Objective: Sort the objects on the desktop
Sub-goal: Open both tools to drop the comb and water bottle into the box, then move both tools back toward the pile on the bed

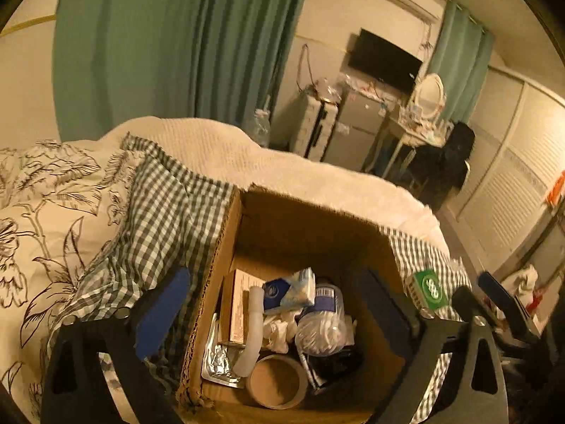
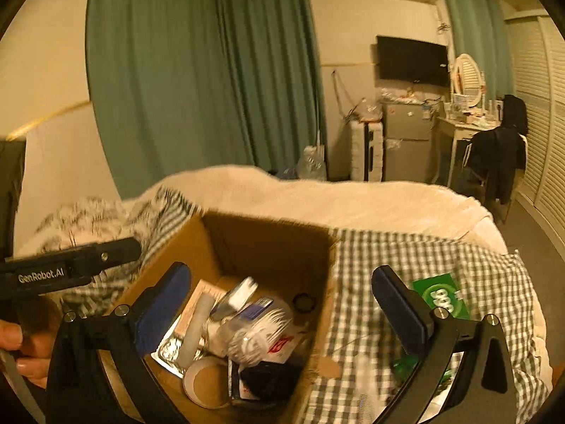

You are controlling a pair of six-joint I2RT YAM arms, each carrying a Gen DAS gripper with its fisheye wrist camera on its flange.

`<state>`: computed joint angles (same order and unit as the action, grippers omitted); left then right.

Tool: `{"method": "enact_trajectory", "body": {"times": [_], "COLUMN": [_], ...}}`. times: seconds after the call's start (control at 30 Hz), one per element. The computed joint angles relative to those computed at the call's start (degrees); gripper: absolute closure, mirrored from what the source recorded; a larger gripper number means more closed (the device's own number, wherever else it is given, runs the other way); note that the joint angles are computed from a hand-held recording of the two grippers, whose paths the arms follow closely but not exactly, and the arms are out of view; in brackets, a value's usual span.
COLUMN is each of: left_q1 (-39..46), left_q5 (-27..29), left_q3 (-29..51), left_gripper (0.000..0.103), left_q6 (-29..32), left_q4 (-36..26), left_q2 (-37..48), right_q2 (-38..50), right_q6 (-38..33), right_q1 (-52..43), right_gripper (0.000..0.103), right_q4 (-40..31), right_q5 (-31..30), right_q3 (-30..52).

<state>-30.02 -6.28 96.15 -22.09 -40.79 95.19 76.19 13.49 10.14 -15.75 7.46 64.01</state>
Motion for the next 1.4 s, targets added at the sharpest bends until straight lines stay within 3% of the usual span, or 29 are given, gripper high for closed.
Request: {"method": "enact_trajectory", "body": {"times": [0.07, 0.3, 0.47, 0.6, 0.7, 0.8, 0.9, 1.1, 1.3, 1.4], "left_q1": [-0.6, -5.1, -11.0, -15.1, -18.1, -21.5, -23.2, -27.4, -30.2, -31.8], "left_q5": [-1.6, -7.1, -14.6, -14.0, -15.9, -21.7, -21.6, -23.4, -21.5, -21.7], "left_q3": [0.5, 1.4, 4.4, 2.9, 2.0, 4.5, 7.1, 10.8, 11.3, 7.7], "left_gripper": [0.0, 0.0, 0.0, 0.0, 0.0, 0.0, 0.0, 0.0, 0.0, 0.0], "left_q6": [-1.1, -2.2, -3.0, 0.0, 1.6, -1.2, -3.6, -2.8, -2.7, -1.0], "left_q4": [-0.1, 0.3, -1.4, 2.3, 4.7, 3.3, 1.2, -1.2, -0.6, 4.1], "left_q2": [-0.3, -0.9, 0.3, -0.6, -0.5, 2.3, 5.1, 9.4, 11.5, 10.4], "right_q2": [-2.1, -9.0, -13.0, -16.0, -17.9, -19.0, -20.3, -21.7, -22.6, -23.1], "right_q6": [-0.1, -3.7, -6.8, -9.6, -12.3, -13.1, -12.7, -15.0, -16.4, -17.4], "right_q1": [-1.3, -4.1, -7.0, -9.7, -13.2, -17.7, -23.2, -32.6, -42.3, -45.0], "right_gripper": [0.0, 0.0, 0.0, 0.0, 0.0, 0.0, 0.0, 0.0, 0.0, 0.0], "right_q4": [-1.3, -5.8, -9.1, -10.9, -11.9, -12.9, -14.1, -14.9, -15.5, -14.8], "right_q5": [-0.8, 4.7, 6.8, 6.7, 4.1, 0.5, -3.7, -10.9, -20.3, -22.1], "right_q3": [-0.1, -0.9, -1.6, -3.1, -4.5, -5.7, -6.8, -7.9, -9.3, -10.5]}}
